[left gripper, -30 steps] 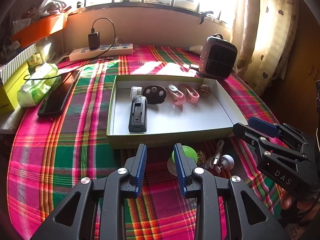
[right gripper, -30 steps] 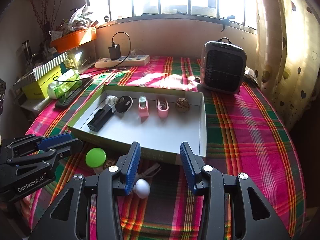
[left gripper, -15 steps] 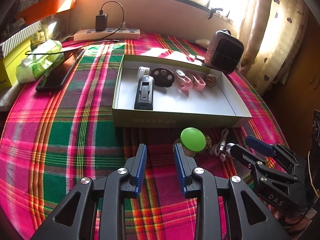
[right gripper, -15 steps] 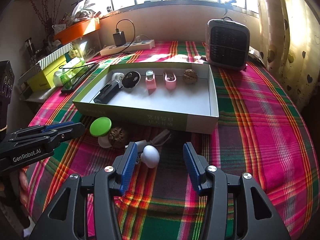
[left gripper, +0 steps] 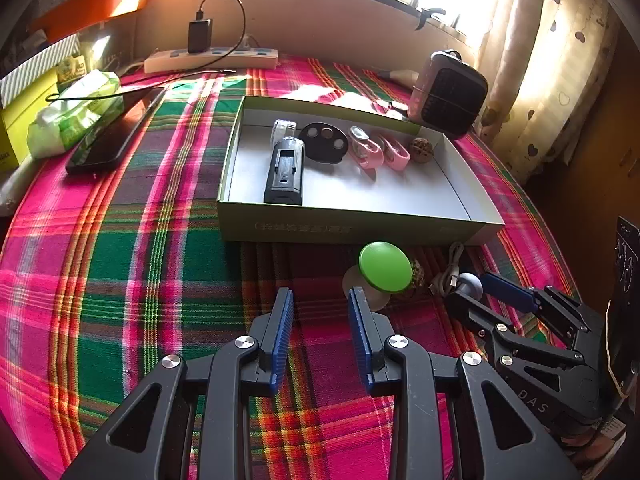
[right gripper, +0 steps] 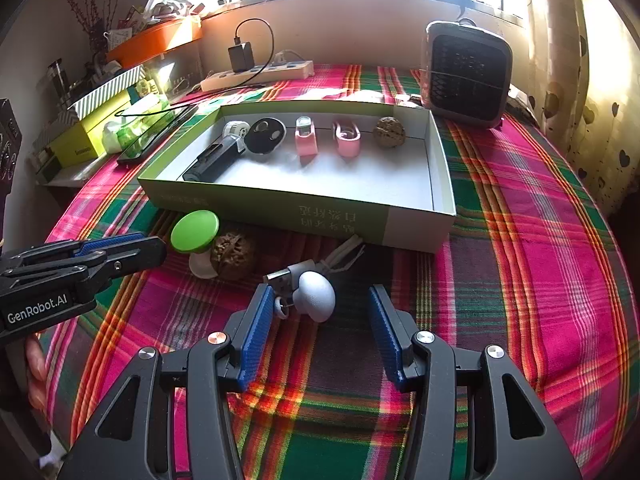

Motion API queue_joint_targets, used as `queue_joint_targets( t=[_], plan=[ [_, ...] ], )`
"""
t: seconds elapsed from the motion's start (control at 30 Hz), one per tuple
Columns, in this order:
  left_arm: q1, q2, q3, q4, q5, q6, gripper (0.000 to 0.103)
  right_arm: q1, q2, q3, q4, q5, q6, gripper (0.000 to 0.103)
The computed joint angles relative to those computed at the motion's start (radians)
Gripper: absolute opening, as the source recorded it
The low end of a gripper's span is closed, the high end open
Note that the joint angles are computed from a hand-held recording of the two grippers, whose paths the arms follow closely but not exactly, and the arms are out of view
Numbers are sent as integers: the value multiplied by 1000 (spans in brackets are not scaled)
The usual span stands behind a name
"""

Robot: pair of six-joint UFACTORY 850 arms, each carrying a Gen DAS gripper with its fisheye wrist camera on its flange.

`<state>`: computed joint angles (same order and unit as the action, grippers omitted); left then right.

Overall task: Organize objects
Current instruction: 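Withdraw both tools toward the green-capped object and the white round object, then grasp the green-capped object with the left tool while the right tool grasps the white round object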

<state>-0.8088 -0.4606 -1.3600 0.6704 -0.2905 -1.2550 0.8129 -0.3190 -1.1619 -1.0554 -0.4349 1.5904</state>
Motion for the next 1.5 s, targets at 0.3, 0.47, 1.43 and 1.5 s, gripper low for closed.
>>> queue_joint_targets(
  t=[0.3, 0.47, 1.43, 1.5],
  plan=[
    [-7, -12, -17, -33, -17, 38, 26, -11, 45, 57, -16, -32, 44, 50],
    [-10, -18, -28, -42, -33, 48, 27, -12, 74, 100, -30, -77, 66, 50],
    [13, -42, -55, -289, 79, 342, 40, -41, 79, 104, 8, -77, 13, 61],
    [15, -50, -66, -302, 72, 352, 40, -41, 77, 102, 13, -81, 8, 61]
  ],
)
